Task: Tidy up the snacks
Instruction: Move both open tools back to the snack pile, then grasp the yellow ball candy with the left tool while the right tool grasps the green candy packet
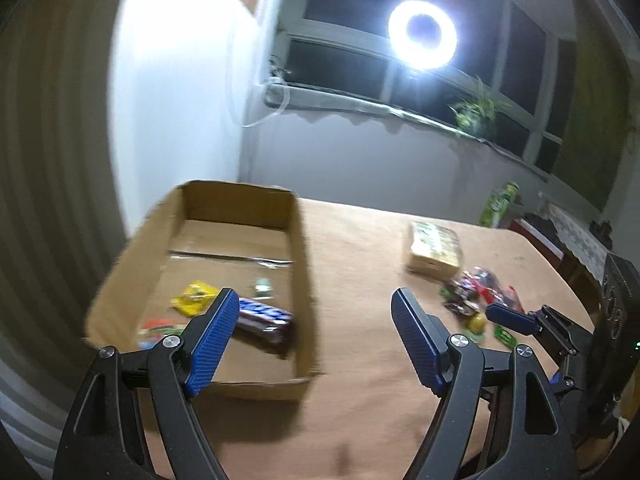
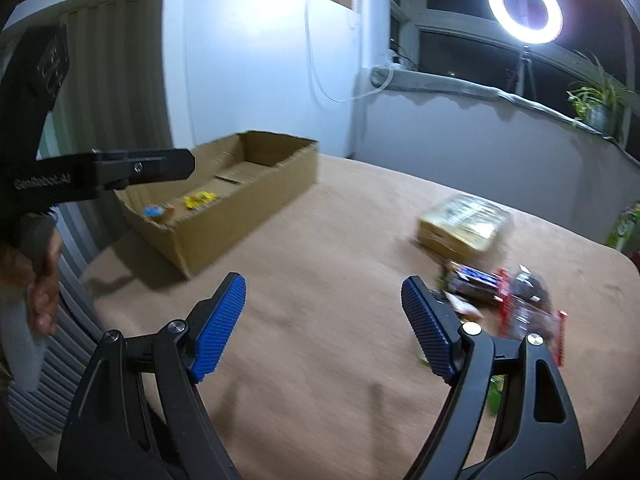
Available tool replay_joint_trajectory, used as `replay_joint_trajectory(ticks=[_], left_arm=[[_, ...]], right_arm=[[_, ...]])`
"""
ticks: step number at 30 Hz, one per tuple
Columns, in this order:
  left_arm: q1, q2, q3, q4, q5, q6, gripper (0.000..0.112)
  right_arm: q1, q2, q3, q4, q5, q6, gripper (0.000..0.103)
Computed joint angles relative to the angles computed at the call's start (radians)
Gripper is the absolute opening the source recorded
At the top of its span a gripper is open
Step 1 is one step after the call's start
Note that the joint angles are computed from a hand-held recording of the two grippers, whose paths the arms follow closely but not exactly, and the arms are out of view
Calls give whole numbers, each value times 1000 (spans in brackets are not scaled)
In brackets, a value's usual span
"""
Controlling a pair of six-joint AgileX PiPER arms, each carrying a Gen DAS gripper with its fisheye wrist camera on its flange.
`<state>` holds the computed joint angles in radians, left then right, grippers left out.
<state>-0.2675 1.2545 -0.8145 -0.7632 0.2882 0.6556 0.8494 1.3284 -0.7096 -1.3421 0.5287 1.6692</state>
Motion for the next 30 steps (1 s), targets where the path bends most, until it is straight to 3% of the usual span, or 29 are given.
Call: replay_joint_trajectory(ticks=[5, 8, 16, 21, 30], left_arm=[[-132, 59, -47, 126, -22, -129, 79], [-203, 84, -61, 202, -31, -210, 79], [-334, 208, -107, 175, -18, -187, 79], [-402, 290, -152, 221, -11, -224, 79], [-447, 408, -251, 253, 15, -253, 78]], right_arm=[[-34, -84, 83, 42, 30, -28, 83], [-81, -124, 134, 57, -6, -48, 83], [-255, -220, 268, 173, -110, -194, 82], [-353, -261, 317, 229, -175, -277, 77], [-420, -247, 327, 210, -245, -288, 72]])
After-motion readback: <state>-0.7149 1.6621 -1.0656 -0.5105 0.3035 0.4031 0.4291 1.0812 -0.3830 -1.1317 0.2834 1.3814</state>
